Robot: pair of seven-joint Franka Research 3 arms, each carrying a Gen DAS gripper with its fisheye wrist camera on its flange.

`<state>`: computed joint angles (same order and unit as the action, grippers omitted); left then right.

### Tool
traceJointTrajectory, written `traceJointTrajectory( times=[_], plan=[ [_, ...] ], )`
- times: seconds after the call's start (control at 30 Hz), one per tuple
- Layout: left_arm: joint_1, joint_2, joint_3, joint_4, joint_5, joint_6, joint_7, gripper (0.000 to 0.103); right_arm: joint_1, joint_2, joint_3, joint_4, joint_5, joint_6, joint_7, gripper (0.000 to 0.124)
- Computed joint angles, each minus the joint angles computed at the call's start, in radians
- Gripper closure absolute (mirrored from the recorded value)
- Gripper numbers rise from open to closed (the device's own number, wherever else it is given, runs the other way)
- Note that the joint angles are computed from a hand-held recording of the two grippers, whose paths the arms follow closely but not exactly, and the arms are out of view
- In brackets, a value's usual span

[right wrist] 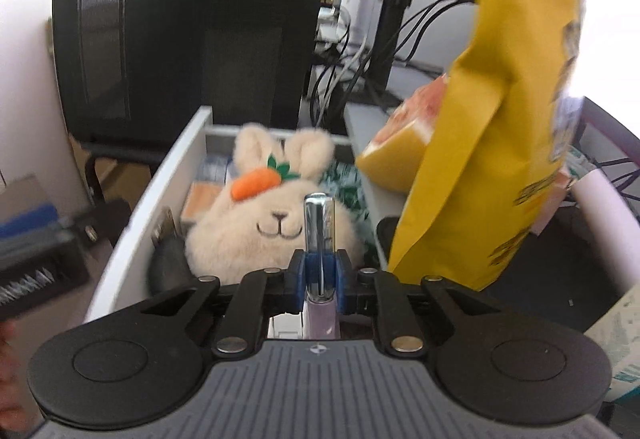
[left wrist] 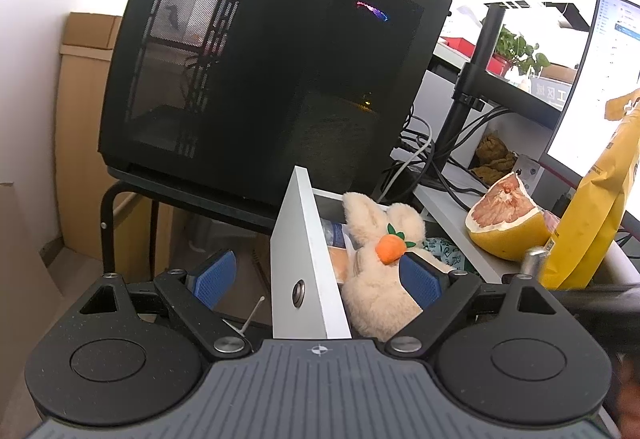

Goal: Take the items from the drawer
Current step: 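Lift the pen out of the drawer with the right gripper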

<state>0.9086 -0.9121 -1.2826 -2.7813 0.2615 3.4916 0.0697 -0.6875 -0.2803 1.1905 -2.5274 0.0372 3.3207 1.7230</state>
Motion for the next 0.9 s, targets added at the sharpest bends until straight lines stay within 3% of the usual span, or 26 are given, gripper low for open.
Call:
traceJointTrajectory(
  times=[0.27, 0.37, 0.53, 0.73, 0.9],
  plan=[
    [-0.002, -0.004, -0.001, 0.003, 0.005, -0.006, -0.001, 0.011, 0.229, -0.024, -0.234, -0.056, 0.11, 0.107, -0.026, 0.111],
    [-0.004, -0.005, 0.0, 0.003, 0.008, -0.008, 0.0, 0.011, 0.34, -0.034, -0.353, -0.076, 0.13, 0.121, -0.039, 0.111],
    [-0.007, -0.009, -0.001, 0.007, 0.012, -0.023, -0.004, 0.011, 0.395, -0.116, -0.415, -0.127, 0.206, 0.139, -0.075, 0.111],
    [-0.01, -0.011, 0.0, 0.01, 0.028, -0.028, -0.007, 0.011, 0.421, -0.171, -0.464, -0.146, 0.303, 0.087, -0.122, 0.111],
    [-0.011, -0.006, 0.001, 0.01, 0.032, -0.026, -0.006, 0.011, 0.48, -0.177, -0.549, -0.142, 0.329, 0.025, -0.112, 0.111]
  ],
)
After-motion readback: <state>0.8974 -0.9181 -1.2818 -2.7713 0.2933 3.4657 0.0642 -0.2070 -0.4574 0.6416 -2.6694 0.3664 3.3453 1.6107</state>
